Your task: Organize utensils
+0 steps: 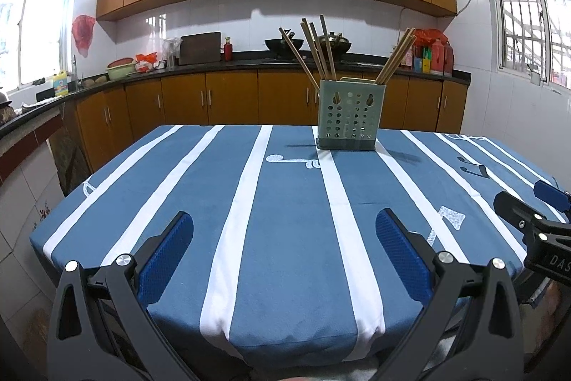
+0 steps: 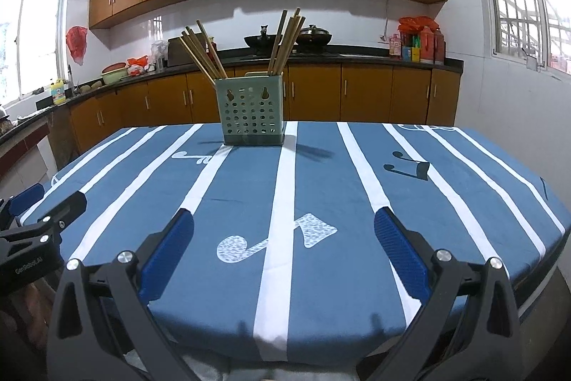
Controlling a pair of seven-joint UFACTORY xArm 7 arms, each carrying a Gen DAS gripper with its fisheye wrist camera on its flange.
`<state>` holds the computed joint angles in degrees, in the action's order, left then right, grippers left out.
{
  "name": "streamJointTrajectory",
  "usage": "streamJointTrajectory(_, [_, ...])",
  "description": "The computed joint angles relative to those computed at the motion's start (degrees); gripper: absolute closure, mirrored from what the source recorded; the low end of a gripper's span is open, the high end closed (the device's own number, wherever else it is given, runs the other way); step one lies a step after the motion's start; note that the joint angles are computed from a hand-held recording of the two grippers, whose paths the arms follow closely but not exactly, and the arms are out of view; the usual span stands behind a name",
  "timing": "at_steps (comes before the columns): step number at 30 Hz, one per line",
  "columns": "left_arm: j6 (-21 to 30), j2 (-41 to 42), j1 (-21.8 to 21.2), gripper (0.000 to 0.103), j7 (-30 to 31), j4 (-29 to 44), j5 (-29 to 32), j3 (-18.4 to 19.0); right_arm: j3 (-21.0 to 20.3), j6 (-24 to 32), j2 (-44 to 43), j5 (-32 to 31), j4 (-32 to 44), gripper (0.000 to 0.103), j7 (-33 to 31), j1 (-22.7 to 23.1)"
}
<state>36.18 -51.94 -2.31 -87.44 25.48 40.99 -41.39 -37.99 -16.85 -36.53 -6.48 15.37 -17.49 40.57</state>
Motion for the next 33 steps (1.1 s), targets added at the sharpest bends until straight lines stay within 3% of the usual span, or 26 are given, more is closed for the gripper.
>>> streamJointTrajectory(9, [0.77,0.69,0.01,0.002,-0.11,0.32,0.31,-0.03,2.54,-1.16,0.93,-0.08,-0.67,0.004,1.45,-2.94])
streamJointTrajectory(33, [1.83,1.62,-1.13,0.002,-0.9,0.62,1.77,0.79,3.34,-1.28,1.71,-3.33,-0.63,0.004,4.53,-4.56])
